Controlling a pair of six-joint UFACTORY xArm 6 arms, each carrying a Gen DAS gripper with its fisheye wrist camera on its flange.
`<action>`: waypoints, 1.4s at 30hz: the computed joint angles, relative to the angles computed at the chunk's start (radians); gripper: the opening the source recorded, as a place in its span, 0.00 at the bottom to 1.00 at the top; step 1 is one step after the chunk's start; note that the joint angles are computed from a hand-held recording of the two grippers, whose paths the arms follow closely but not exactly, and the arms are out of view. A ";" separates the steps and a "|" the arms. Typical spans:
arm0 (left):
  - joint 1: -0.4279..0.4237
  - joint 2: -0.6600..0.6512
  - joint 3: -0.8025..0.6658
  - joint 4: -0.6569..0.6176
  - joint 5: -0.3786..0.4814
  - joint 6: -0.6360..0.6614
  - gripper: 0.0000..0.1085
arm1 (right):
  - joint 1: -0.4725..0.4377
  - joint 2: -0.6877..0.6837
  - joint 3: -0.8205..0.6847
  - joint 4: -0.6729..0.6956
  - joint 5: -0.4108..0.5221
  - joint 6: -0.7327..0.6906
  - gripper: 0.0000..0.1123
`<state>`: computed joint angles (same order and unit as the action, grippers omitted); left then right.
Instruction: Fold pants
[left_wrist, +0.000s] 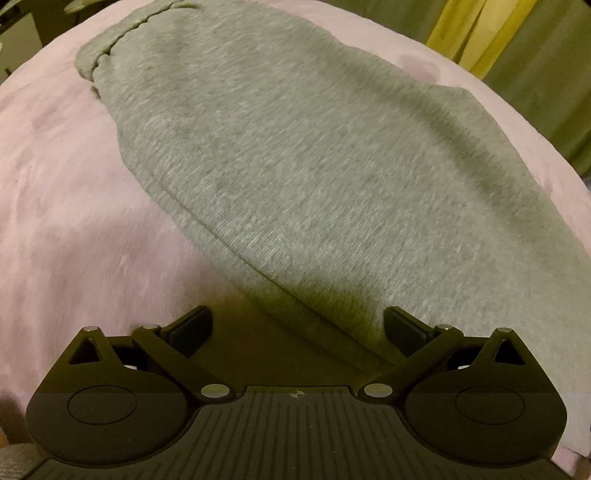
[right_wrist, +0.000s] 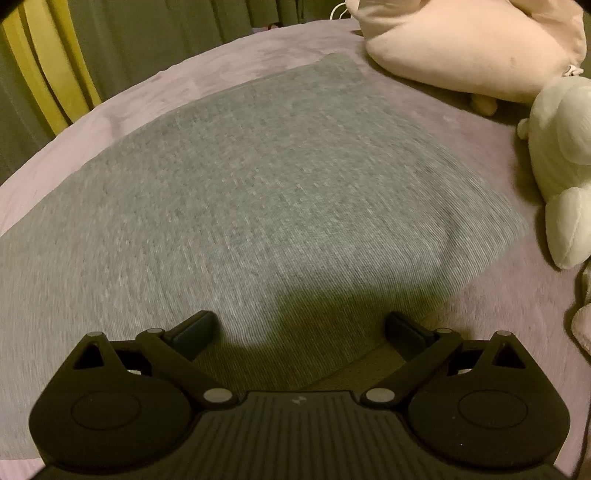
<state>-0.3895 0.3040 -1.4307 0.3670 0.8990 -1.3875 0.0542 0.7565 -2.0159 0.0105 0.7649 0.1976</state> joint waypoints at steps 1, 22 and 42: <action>-0.002 0.001 -0.004 0.001 0.005 0.003 0.95 | 0.001 0.000 0.000 -0.003 0.000 0.003 0.88; -0.034 -0.034 0.064 0.351 -0.152 -0.066 0.95 | -0.138 -0.233 0.395 0.649 -0.237 -0.392 0.82; -0.038 0.038 -0.005 0.311 -0.134 0.013 0.95 | -0.227 -0.048 0.214 1.302 -0.251 -0.595 0.43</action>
